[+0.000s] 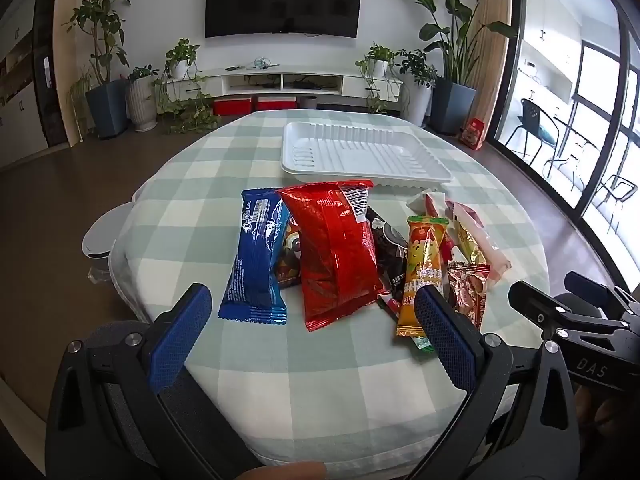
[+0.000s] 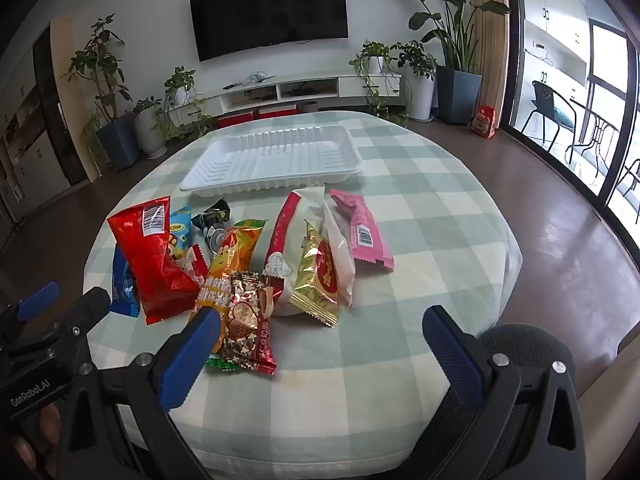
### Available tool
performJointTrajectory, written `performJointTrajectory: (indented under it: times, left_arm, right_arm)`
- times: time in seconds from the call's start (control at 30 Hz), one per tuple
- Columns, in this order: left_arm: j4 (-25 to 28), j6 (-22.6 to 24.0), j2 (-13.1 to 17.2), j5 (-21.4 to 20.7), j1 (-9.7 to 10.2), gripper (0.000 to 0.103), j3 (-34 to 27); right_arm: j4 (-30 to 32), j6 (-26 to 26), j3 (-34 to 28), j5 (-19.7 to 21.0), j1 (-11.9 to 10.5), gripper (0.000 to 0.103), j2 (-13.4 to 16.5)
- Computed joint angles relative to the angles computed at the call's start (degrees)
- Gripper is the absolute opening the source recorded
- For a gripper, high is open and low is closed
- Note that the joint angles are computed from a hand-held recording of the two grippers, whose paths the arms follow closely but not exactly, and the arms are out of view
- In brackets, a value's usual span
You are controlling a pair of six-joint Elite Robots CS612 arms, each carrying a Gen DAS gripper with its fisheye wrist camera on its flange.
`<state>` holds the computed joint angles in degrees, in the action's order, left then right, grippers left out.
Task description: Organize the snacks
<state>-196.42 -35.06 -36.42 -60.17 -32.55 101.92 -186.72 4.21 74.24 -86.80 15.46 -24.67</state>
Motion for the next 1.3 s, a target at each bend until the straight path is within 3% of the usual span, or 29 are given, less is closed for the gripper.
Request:
performJointTrajectory:
  times: [1.3]
  left_arm:
    - [-0.7, 0.3, 0.3, 1.4, -0.28, 0.103, 0.3]
  right_arm:
    - [1.5, -0.8, -0.1, -1.0, 0.3, 0.103, 0.2]
